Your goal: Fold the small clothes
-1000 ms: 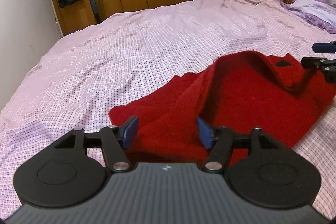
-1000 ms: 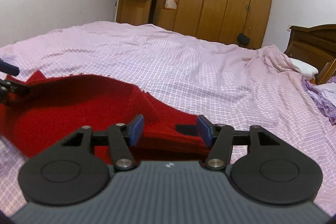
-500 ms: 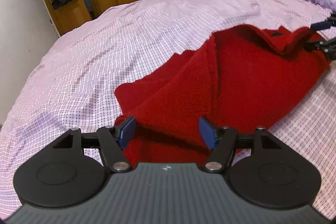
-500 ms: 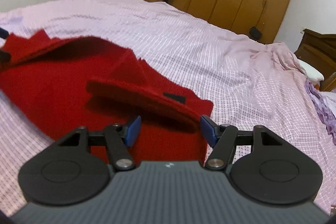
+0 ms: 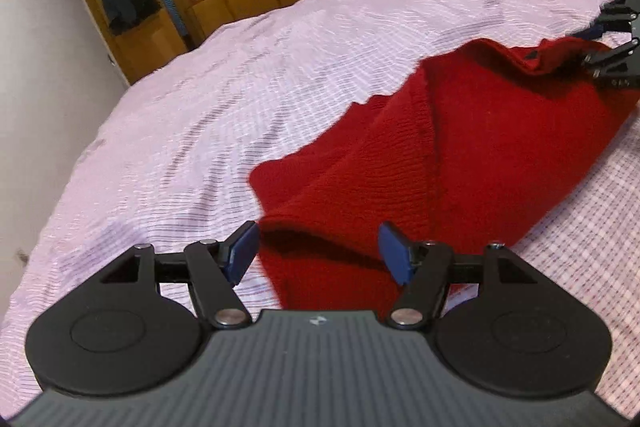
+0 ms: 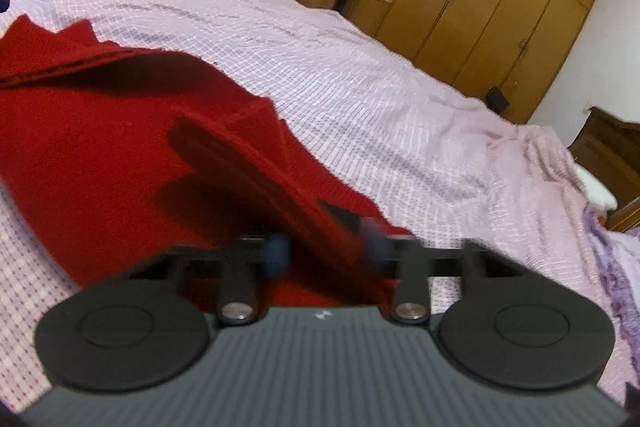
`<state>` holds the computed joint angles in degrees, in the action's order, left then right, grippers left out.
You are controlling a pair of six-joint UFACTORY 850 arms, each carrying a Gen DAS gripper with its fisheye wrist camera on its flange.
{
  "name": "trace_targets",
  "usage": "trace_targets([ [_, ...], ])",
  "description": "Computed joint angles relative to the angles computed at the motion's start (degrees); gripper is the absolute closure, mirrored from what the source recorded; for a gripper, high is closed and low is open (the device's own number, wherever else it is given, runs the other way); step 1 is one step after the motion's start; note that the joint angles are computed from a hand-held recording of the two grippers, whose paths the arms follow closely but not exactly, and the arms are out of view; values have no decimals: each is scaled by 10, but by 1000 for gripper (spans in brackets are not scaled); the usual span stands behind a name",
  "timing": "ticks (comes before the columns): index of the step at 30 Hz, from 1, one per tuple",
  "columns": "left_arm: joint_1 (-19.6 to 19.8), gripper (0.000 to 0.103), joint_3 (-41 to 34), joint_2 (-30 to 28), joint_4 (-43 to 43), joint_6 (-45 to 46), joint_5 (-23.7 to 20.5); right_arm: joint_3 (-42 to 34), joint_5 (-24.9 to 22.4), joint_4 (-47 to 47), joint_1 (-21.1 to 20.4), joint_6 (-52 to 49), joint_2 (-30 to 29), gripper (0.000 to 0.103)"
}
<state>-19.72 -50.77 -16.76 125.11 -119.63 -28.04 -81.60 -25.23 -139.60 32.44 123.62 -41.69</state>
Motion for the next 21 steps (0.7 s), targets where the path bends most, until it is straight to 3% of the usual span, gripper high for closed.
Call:
trace_targets([
  [3, 5, 32, 0, 2, -8, 20, -8, 3, -18, -8, 2, 16, -2, 83],
  [11, 22, 32, -7, -12, 29, 49, 11, 0, -4, 9, -4, 45, -6, 83],
  [17, 41, 33, -25, -40, 150, -63, 5, -3, 0, -6, -13, 194, 1, 86],
  [21, 45, 34, -58, -72, 135, -79, -10, -28, 18, 43, -25, 218, -11, 86],
])
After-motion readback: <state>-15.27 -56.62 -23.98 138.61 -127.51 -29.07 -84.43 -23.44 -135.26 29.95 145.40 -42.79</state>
